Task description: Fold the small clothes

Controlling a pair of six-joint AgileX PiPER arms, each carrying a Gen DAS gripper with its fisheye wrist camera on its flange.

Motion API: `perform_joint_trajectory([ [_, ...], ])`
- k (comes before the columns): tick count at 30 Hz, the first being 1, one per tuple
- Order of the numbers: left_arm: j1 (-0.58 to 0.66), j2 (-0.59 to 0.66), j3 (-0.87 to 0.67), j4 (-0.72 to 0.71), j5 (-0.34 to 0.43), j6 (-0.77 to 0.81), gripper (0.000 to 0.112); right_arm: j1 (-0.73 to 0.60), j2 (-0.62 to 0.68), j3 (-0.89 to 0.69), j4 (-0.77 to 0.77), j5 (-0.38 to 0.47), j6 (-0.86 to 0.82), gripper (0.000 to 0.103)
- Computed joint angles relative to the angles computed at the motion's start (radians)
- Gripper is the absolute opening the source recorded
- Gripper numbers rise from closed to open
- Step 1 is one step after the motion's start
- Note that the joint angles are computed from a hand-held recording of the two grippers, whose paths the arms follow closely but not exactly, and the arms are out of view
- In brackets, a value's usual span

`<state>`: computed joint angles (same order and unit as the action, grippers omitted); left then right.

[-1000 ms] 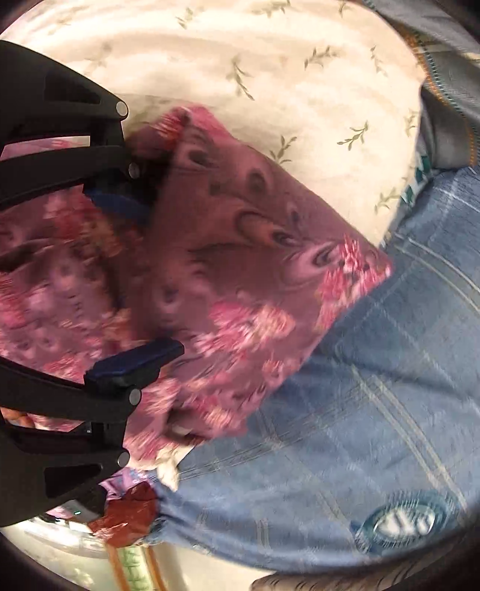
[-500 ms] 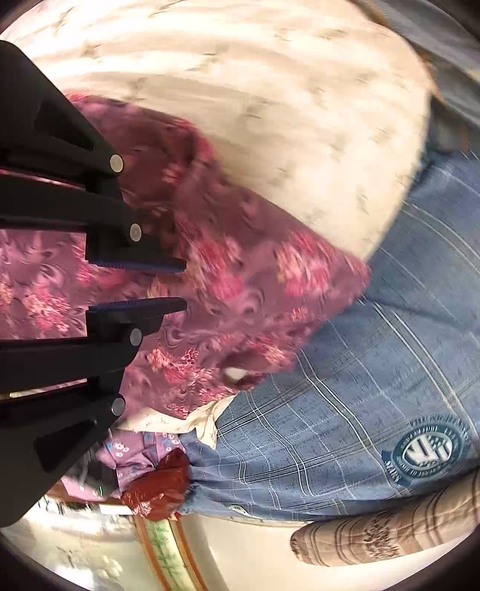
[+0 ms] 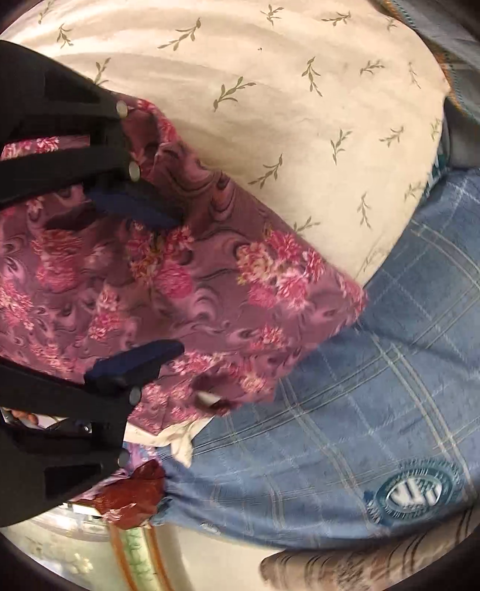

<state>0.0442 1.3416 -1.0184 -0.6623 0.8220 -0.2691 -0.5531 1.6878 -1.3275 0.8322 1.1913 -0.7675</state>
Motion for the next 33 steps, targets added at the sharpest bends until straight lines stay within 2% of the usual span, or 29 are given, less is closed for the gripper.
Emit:
perform_joint_trajectory([
  [1,0.009,-0.007,0.000,-0.015,-0.004,0.012,0.036,0.017,-0.011,-0.018,-0.004,-0.003,-0.013,0.002],
  [3,0.019,-0.028,0.003,0.000,-0.011,0.010,0.034,-0.024,-0.076,0.011,0.098,-0.011,-0.086,0.001],
  [5,0.009,-0.033,-0.006,0.081,-0.018,-0.053,0.034,-0.064,-0.080,0.000,0.166,-0.009,-0.094,0.001],
  [6,0.018,-0.030,0.002,0.083,-0.012,-0.052,0.034,-0.065,-0.066,-0.015,0.154,-0.024,-0.083,0.001],
  [8,0.048,-0.019,0.033,0.029,0.000,-0.002,0.033,-0.027,-0.023,-0.031,0.032,-0.097,-0.017,0.002],
  [10,0.086,-0.042,0.072,-0.025,0.015,0.060,0.032,0.004,0.037,-0.050,-0.085,-0.096,0.042,0.002],
  [12,0.159,-0.102,0.111,-0.110,0.051,0.149,0.032,-0.017,0.036,-0.024,-0.072,-0.091,0.020,0.006],
  [16,0.238,-0.155,0.060,-0.138,0.139,0.193,0.034,-0.078,-0.010,-0.036,0.013,-0.079,0.006,0.011],
  [18,0.197,-0.144,0.016,-0.113,0.134,0.173,0.045,-0.076,-0.023,-0.059,0.063,-0.062,-0.018,0.017],
  [19,0.143,-0.128,-0.017,-0.060,0.116,0.125,0.053,-0.059,-0.016,-0.081,0.059,-0.044,-0.010,0.024],
  [22,0.013,-0.052,-0.075,0.013,0.078,0.063,0.055,0.017,-0.005,-0.099,0.045,-0.026,0.003,0.025],
  [24,-0.046,0.009,-0.116,0.069,0.071,0.026,0.055,0.107,0.012,-0.107,0.017,-0.061,0.030,0.025],
  [27,-0.091,0.086,-0.186,0.184,0.053,-0.041,0.055,0.240,0.028,-0.126,-0.108,-0.172,0.082,0.029],
  [29,-0.070,0.138,-0.206,0.140,0.071,-0.002,0.055,0.293,0.050,-0.148,-0.204,-0.226,0.090,0.052],
  [30,-0.060,0.153,-0.202,0.109,0.079,0.023,0.055,0.309,0.069,-0.160,-0.238,-0.219,0.075,0.049],
  [31,-0.058,0.162,-0.193,0.098,0.080,0.040,0.055,0.335,0.075,-0.157,-0.291,-0.240,0.071,0.043],
  [32,-0.070,0.163,-0.187,0.120,0.069,0.035,0.055,0.361,0.061,-0.138,-0.361,-0.284,0.083,0.007],
  [33,-0.096,0.165,-0.184,0.181,0.048,0.004,0.055,0.396,0.041,-0.099,-0.443,-0.360,0.089,0.005],
])
